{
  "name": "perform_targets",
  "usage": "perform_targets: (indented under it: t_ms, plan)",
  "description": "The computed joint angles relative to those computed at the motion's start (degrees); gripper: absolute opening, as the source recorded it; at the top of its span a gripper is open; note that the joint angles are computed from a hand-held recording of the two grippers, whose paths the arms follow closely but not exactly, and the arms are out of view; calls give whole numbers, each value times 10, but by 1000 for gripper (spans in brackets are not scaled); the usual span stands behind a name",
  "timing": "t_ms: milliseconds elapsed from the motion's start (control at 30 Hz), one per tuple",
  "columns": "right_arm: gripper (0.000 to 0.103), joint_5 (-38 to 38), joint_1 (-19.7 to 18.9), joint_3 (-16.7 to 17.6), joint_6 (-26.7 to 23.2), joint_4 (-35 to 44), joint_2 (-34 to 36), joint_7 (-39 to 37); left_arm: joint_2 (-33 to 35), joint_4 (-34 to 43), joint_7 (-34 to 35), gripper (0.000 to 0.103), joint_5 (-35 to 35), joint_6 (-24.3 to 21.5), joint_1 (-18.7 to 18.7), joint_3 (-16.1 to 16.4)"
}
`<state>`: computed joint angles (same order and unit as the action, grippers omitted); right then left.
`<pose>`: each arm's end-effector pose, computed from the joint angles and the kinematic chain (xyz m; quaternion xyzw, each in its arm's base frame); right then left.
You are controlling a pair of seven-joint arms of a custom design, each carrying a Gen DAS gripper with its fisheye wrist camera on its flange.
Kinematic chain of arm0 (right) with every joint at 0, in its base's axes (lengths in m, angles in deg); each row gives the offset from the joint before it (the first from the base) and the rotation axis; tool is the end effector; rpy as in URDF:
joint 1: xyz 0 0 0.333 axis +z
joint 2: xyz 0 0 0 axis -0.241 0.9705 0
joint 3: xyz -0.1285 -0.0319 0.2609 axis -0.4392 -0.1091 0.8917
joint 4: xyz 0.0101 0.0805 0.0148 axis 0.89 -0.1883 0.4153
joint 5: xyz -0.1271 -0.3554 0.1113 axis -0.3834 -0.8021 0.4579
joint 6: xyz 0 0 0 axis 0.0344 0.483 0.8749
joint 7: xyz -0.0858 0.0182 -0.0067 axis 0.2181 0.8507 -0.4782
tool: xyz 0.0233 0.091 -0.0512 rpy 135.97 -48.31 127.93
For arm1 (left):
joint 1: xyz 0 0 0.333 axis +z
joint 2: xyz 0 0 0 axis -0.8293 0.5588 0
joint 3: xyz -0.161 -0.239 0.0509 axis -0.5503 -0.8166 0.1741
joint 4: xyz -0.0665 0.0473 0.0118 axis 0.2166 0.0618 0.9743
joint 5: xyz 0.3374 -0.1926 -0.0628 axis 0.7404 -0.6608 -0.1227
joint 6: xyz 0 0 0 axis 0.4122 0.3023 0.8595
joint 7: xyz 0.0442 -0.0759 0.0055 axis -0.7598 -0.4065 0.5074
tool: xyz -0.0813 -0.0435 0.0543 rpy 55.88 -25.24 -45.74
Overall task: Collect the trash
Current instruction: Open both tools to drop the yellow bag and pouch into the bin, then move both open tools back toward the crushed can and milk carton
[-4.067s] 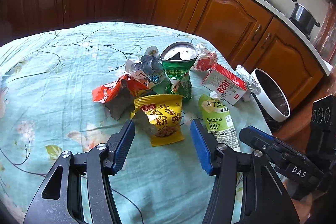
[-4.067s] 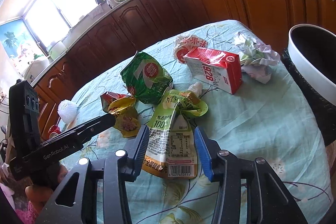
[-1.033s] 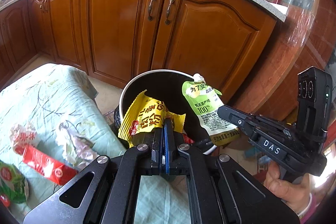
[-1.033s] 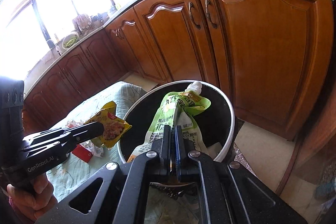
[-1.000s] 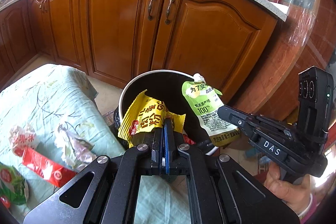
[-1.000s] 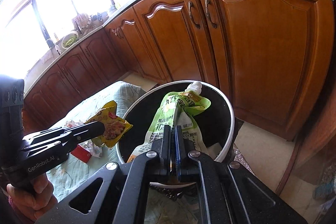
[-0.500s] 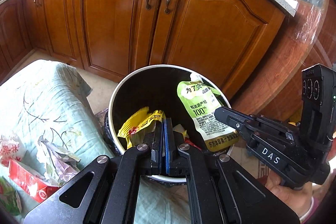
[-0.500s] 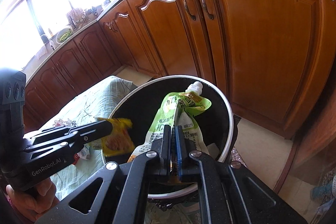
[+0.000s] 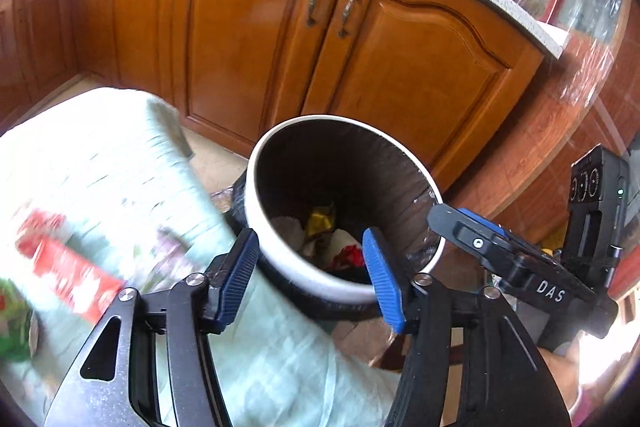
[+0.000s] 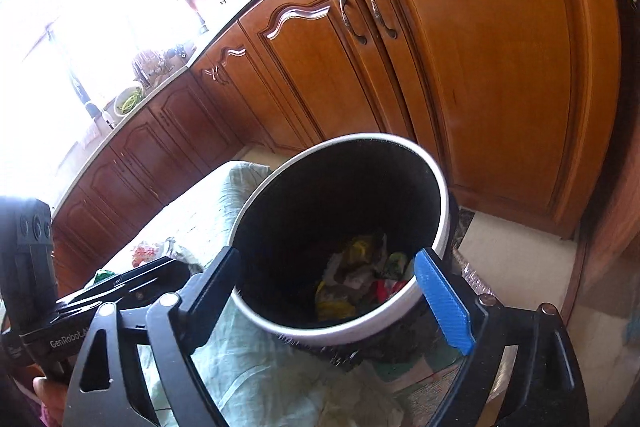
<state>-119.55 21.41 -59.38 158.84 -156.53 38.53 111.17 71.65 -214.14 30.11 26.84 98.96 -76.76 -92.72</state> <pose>0.4441 0.4665 0.4638 -0.6327 0.6338 -0.0904 0.4357 0.4587 -0.2984 0.4858 -0.6222 0.6785 -0.3680 0.1308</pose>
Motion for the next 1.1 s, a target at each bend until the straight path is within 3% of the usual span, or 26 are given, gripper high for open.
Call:
perform_targets:
  t_ms: [167, 500, 933, 1100]
  plan:
    - [93, -18, 13, 2, 14, -12, -5, 30, -89, -98, -62, 68, 33, 20, 9, 2]
    - [94, -2, 34, 11, 38, -10, 1, 17, -231, -227, -155, 68, 80, 3, 6, 32]
    - [94, -161, 84, -4, 30, 13, 3, 152, -362, -331, -190, 68, 88, -44, -14, 65]
    - [94, -193, 85, 3, 25, 31, 10, 171, -404, -348, -198, 68, 90, -62, -11, 61]
